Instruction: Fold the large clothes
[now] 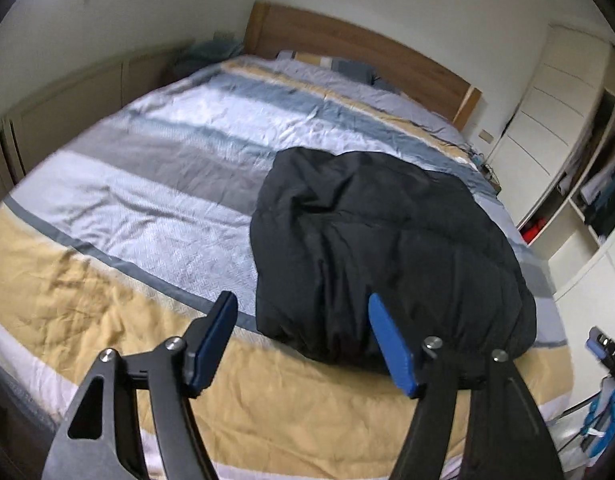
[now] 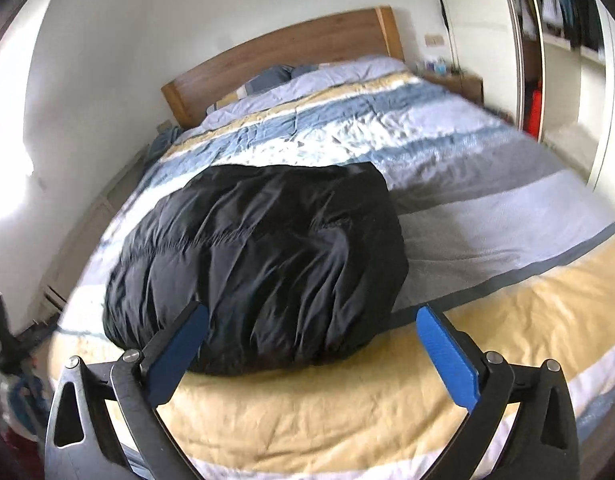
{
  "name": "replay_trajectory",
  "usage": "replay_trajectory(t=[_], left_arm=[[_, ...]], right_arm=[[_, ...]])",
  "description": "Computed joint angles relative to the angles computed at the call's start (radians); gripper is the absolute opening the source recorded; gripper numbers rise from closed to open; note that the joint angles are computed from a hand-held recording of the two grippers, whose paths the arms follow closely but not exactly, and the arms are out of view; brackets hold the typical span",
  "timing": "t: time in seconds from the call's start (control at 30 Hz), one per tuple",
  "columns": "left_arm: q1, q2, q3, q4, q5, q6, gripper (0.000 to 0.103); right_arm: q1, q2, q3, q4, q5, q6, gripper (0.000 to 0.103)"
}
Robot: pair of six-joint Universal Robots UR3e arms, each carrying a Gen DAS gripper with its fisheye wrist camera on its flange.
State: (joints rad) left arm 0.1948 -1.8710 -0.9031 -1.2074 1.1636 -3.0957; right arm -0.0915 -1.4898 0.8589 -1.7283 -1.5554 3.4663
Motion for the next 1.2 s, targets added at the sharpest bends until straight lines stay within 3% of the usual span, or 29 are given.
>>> replay_trajectory(t=[0.2, 0.33, 0.63, 0.77, 1.0, 1.2], left_arm=[[-0.12, 0.195, -0.192, 0.095, 0.144, 0.001, 0.072], [-0.232, 0.263, -0.26, 0.166, 0.279, -0.002, 0.072], [-0.413, 0.309, -0.314, 0.261, 0.53, -0.071, 0.072], [-0.518, 0.303, -0.332, 0.347, 0.745, -0.105, 0.072], [-0.544, 0.33, -0.348, 0.355, 0.757, -0.118, 0.072], [-0.546, 0.358, -0.375, 0.378, 0.716, -0.101, 0.072]], right_arm=[[0.278, 0.026, -0.049, -0.009, -0.307, 0.081, 0.102], [0.405, 0.056, -0.104, 0.007, -0.455, 0.122, 0.102], [0.596, 0.144, -0.277, 0.086, -0.678, 0.154, 0.102], [0.638, 0.164, -0.323, 0.104, -0.717, 0.157, 0.102], [0.685, 0.173, -0.344, 0.085, -0.785, 0.153, 0.102], [0.715, 0.185, -0.355, 0.064, -0.828, 0.147, 0.102]])
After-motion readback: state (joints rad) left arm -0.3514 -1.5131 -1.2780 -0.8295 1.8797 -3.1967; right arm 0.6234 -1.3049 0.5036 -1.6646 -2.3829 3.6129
